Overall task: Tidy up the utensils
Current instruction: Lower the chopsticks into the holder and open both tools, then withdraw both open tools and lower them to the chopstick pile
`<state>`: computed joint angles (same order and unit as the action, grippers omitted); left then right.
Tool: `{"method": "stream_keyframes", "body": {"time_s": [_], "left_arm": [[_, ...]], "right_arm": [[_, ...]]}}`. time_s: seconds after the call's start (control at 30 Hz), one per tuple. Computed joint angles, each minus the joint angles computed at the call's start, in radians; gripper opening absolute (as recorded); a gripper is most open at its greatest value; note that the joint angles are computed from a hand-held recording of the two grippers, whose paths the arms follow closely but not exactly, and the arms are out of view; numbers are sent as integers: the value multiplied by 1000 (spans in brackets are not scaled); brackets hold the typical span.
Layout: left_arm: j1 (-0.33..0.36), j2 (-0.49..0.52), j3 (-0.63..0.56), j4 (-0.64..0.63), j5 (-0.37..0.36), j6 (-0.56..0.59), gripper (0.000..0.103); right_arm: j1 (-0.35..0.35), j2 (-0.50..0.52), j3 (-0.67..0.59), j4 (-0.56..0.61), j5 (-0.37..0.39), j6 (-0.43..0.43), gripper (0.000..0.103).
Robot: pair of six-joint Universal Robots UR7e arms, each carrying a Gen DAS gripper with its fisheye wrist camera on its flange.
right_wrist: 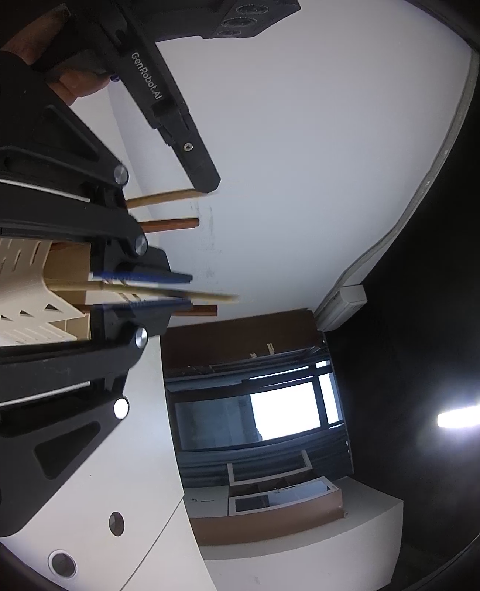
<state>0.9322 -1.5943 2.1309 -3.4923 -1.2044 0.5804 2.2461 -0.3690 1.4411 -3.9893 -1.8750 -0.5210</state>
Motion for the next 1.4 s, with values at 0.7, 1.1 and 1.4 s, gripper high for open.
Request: {"method": "stream_keyframes", "body": {"time_s": [0.7, 1.1, 1.4], "left_arm": [[-71, -121, 28, 191, 166, -80, 45], [-119, -174, 57, 334, 332, -155, 55], [-103, -226, 75, 545, 366, -264, 59]], "right_arm": [[51, -80, 140, 14, -173, 26, 49], [79, -119, 202, 135, -270, 109, 58], [74, -142, 240, 339, -347, 240, 64]]}}
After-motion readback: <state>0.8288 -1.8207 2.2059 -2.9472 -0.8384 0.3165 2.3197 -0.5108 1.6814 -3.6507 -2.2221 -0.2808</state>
